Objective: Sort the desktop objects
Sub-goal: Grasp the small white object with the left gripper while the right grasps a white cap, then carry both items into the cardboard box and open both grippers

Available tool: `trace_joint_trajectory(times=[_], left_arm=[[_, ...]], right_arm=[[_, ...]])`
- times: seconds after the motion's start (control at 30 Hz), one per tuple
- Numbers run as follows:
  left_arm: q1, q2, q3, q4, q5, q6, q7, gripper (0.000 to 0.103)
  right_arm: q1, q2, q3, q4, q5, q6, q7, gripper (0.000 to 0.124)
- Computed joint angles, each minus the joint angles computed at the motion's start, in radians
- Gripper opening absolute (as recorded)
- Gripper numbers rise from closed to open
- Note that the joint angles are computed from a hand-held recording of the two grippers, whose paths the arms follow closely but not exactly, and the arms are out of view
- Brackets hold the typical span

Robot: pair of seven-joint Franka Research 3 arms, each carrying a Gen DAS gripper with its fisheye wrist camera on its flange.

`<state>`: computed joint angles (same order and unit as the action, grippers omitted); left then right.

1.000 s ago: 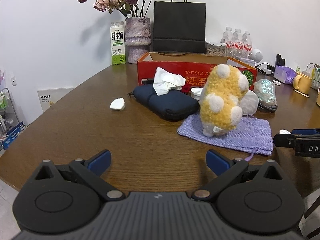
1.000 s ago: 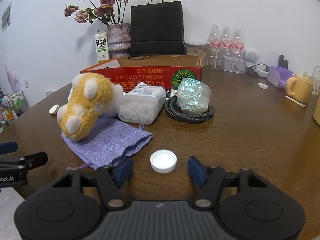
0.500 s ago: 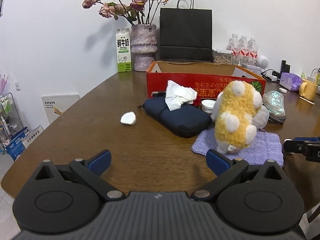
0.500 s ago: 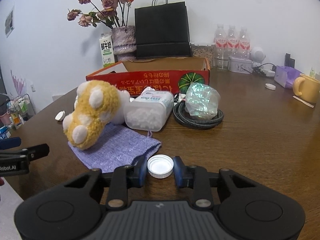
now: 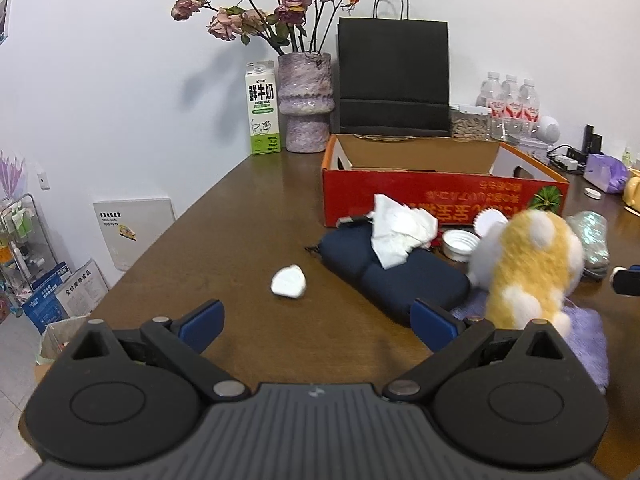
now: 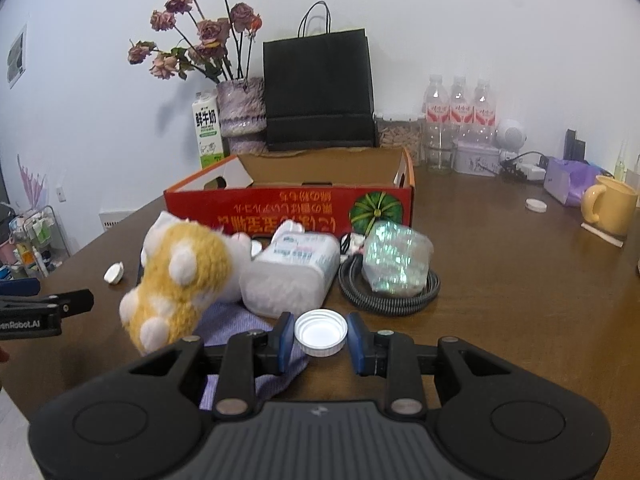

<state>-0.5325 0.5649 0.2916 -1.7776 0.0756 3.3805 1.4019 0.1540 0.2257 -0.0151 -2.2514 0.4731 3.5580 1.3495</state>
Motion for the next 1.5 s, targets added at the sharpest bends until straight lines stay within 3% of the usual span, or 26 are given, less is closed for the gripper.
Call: trace_joint_trajectory(times=[0.13,0.2,0.5,0.73,0.83,0.9,1.1,1.37,1.5], left_arm=[[0.038,0.044,-0.022,0.096,0.027,-0.076,-0.019,0.094],[0.063,0.064,-0.041,0.141,0.052,-0.114,-0.039,0.085],[0.276,0.169,-0.279,0.368,0.142,-0.307,-0.04,0.064],[0.362,0.241,-0.397,0.499,0.184,-0.429,-0.037,0.046],[0.387,0.261,-0.439,0.531,0.183,-0.466,-0.015,0.033],[0.383,0.264,-0.433,0.535,0.189,-0.464,-0.017,0.028],[0.37,0.262,-0.417,0.53,0.209,-0.457,-0.03,0.028],[0.398,0.244,-0.462,0.536,0.193,-0.407,0.001,0.028],[0.403,0.286,-0.507,0.65,0.181,-0.397,0.065,0.028]], right_arm=[[0.022,0.018,-0.025,0.049,0.041,-0.021,-0.037,0.027],[0.035,0.028,-0.039,0.073,0.065,-0.03,-0.058,0.027],[0.1,0.09,-0.112,0.201,0.159,-0.106,-0.144,0.027],[0.131,0.129,-0.161,0.267,0.16,-0.158,-0.14,0.027],[0.129,0.139,-0.167,0.285,0.14,-0.175,-0.123,0.027],[0.12,0.143,-0.162,0.291,0.12,-0.181,-0.109,0.027],[0.097,0.152,-0.147,0.304,0.068,-0.191,-0.072,0.027],[0.08,0.159,-0.144,0.324,0.024,-0.182,-0.048,0.027],[0.047,0.172,-0.124,0.376,-0.004,-0.175,-0.053,0.027]])
